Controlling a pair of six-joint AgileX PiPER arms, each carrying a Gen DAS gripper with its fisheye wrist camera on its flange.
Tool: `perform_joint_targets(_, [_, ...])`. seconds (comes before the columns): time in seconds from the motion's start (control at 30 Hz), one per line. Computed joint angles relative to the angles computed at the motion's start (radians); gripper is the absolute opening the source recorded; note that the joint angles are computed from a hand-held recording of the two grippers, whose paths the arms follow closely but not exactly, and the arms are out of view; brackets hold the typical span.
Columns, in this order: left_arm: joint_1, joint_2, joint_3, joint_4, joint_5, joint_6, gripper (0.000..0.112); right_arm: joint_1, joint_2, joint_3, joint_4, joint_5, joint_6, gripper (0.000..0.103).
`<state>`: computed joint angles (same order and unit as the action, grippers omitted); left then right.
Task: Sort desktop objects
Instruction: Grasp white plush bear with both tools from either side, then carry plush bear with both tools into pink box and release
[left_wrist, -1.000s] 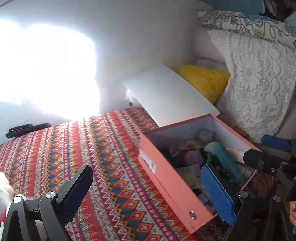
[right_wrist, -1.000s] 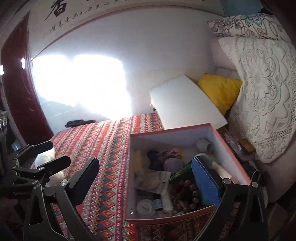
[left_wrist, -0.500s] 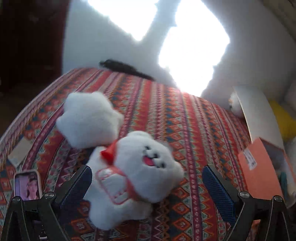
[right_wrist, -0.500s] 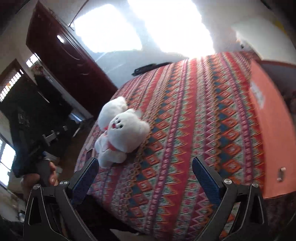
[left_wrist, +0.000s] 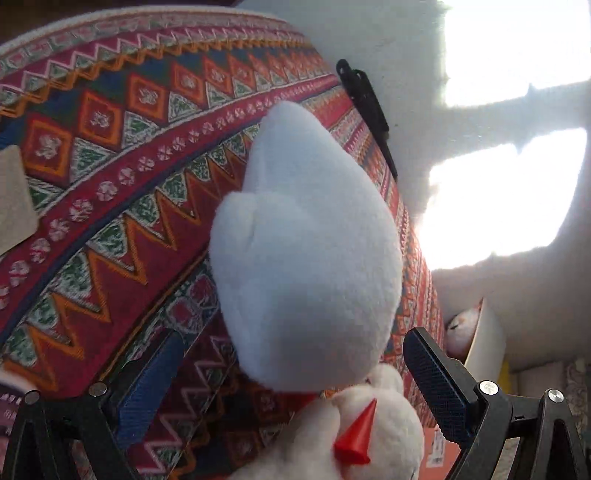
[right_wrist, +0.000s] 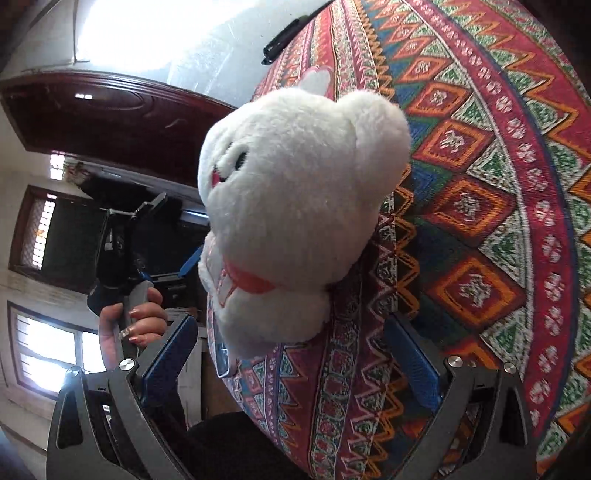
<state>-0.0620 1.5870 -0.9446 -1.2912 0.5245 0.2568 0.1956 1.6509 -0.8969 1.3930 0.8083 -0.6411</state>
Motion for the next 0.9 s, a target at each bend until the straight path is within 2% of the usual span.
perform_joint_targets(0.07, [0.011,0.109,-0.057,-0.138,0.039,0.108,0.099,0.031,0.053,-0.037,0.068,-0.032,-0.053,0.103])
perform_joint_targets(0.13, [-0.023,0.205,-0.155,-0.135,0.049,0.121,0.101,0.062,0.109,-0.094,0.115,-0.056,-0.096,0.103])
perform_joint_targets(0.2, [-0.056,0.297,-0.277,-0.062,0.059,0.066,0.101,0.092,0.165,-0.161,0.116,-0.09,-0.088,0.103])
perform_joint_targets(0.27, [-0.127,0.343,-0.378,0.123,-0.01,-0.053,0.099,0.128,0.204,-0.211,0.131,-0.149,-0.094,0.102])
perform_joint_targets(0.3, [-0.139,0.347,-0.402,0.17,-0.014,-0.111,0.086,0.145,0.21,-0.223,0.136,-0.187,-0.11,0.087])
perform_joint_targets(0.33, [-0.149,0.351,-0.415,0.184,-0.024,-0.135,0.08,0.151,0.22,-0.235,0.137,-0.2,-0.126,0.084])
perform_joint_targets(0.4, [-0.171,0.354,-0.44,0.212,-0.042,-0.181,0.075,0.137,0.234,-0.222,0.206,-0.163,-0.181,0.08])
perform_joint_targets(0.5, [-0.211,0.279,-0.396,0.179,-0.066,-0.146,0.075,0.127,0.202,-0.164,0.255,-0.133,-0.223,0.079])
perform_joint_targets(0.6, [-0.281,0.18,-0.359,0.223,-0.096,-0.191,0.075,0.097,0.108,-0.059,0.279,-0.096,-0.249,0.079])
perform_joint_targets(0.67, [-0.352,0.116,-0.362,0.36,-0.115,-0.326,0.075,0.063,0.014,0.024,0.275,-0.066,-0.249,0.079])
perform_joint_targets(0.77, [-0.48,0.067,-0.429,0.645,-0.104,-0.6,0.075,-0.028,-0.195,0.153,0.204,-0.013,-0.191,0.079])
perform_joint_targets(0.83, [-0.572,0.068,-0.515,0.838,-0.078,-0.783,0.075,-0.155,-0.358,0.211,0.102,0.078,-0.102,0.079])
perform_joint_targets(0.9, [-0.667,0.098,-0.636,0.959,-0.031,-0.897,0.076,-0.337,-0.505,0.233,0.0,0.229,-0.015,0.079])
